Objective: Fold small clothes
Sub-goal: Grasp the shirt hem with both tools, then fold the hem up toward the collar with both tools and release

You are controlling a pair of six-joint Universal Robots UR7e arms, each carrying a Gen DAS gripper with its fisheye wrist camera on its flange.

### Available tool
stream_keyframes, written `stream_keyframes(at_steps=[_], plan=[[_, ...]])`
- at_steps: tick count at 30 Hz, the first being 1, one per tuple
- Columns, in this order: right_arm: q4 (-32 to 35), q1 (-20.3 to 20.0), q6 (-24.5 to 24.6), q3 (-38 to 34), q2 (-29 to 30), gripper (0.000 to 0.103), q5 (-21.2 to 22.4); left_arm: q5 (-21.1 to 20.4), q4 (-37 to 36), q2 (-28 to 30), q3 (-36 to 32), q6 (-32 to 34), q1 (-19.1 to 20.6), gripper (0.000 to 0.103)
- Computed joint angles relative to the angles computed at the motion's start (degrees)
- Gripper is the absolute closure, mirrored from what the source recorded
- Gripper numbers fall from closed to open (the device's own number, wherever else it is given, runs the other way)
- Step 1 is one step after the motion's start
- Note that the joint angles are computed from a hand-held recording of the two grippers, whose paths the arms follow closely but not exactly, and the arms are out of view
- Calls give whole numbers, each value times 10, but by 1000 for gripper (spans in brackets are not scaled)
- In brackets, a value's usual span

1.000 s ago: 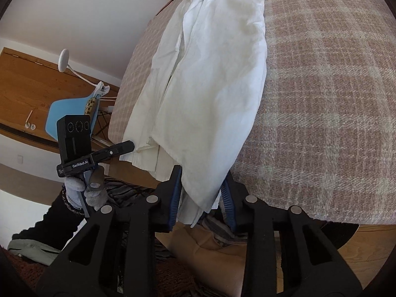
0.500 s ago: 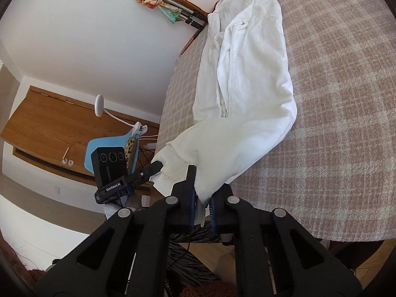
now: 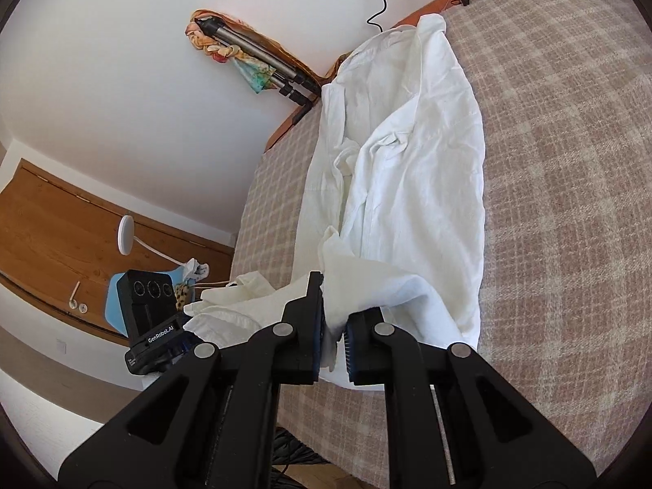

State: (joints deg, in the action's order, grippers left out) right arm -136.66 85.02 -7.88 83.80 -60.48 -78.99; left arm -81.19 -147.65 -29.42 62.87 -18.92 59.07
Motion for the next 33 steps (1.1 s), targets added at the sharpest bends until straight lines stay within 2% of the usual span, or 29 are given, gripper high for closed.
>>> stream_keyframes(at_steps=[8,11,12,14,16,18,19,21,24,26,28,31,33], plan=[[33,-13,40,-89,74,93,-20,3,66,61,-105,-12,22,95],[55,-29,64,-110,86,89,0,14,77,71,-126,-23,23,93],[71,-35,70,-120,90,80,17,16,83,73,-134,-24,23,91],[82,-47,77,-129,92,55,53,27,102,75,-150,-23,21,72],[72,-57,85,-124,87,41,85,39,64,66,-132,-14,18,55],[67,-62,87,-122,81,40,112,62,38,57,-119,1,13,55],[64,-61,81,-121,78,40,111,65,27,53,-113,8,13,55],[45,-51,55,-112,68,40,75,70,6,44,-93,14,12,55],[15,-27,17,-97,58,41,-22,75,1,34,-71,34,9,56],[-18,-11,-12,-84,59,47,-83,80,2,29,-58,54,4,57],[-20,5,-47,-84,65,50,-135,79,5,28,-50,82,-4,57],[-15,15,-67,-85,72,57,-167,80,10,35,-43,137,-17,59],[-18,21,-76,-88,78,57,-196,79,24,43,-47,170,-25,61]])
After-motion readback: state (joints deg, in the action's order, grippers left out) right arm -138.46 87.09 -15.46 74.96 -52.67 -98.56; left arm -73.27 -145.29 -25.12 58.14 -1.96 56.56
